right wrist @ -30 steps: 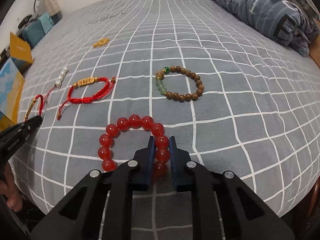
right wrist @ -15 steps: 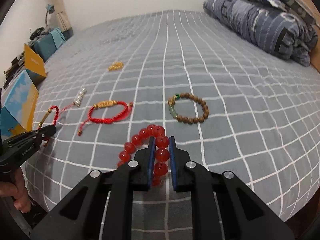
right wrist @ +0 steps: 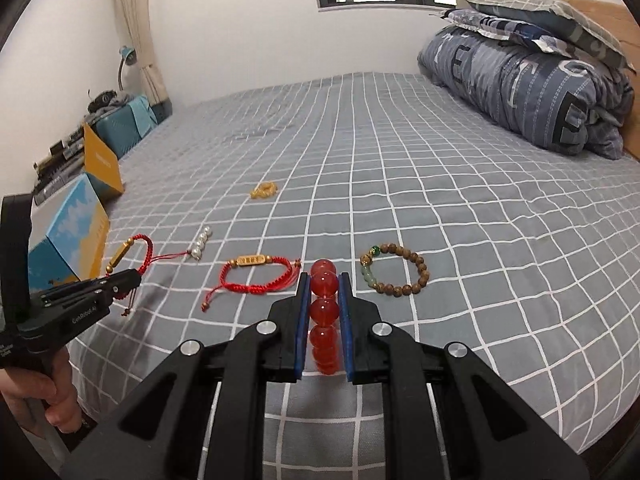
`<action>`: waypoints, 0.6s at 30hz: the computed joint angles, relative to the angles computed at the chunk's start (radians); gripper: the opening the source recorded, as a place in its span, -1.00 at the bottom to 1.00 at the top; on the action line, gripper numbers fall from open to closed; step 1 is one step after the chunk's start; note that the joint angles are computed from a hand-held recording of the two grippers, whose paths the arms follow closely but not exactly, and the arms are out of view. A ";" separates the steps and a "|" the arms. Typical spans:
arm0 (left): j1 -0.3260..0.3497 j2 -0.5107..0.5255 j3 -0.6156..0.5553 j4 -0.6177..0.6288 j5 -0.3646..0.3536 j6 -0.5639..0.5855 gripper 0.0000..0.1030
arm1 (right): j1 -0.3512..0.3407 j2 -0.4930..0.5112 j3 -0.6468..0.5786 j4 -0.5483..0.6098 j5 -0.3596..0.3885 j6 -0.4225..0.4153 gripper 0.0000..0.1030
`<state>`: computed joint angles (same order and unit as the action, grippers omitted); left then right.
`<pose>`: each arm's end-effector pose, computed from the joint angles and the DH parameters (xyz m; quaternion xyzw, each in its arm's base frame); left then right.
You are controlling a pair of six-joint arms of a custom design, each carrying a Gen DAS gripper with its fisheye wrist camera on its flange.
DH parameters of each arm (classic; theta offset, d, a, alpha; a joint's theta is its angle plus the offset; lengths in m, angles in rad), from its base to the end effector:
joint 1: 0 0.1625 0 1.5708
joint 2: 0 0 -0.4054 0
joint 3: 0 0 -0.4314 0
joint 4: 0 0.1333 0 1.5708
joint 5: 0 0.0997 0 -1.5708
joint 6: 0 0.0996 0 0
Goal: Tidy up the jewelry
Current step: 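Carry both red bracelets over the white box with both tools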
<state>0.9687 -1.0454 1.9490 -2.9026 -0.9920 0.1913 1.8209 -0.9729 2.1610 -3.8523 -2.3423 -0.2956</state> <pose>-0.1826 -0.5972 0.1399 0.3059 0.8872 -0.2562 0.2315 0.1853 -0.4672 0.1531 0.0249 -0.8149 0.4742 0.3323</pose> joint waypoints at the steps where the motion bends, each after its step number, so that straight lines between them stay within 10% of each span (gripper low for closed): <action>1: 0.001 -0.001 0.000 -0.010 -0.004 0.002 -0.91 | -0.001 0.001 -0.003 -0.006 -0.002 -0.006 -0.75; 18: -0.037 -0.035 -0.025 0.018 0.057 -0.030 -0.91 | 0.037 -0.027 -0.048 0.111 -0.077 0.072 -0.75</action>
<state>0.9321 -1.0803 1.9236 -2.8842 -0.9354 0.1617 1.8574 -1.0002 2.1127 -3.7417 -2.4188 -0.2239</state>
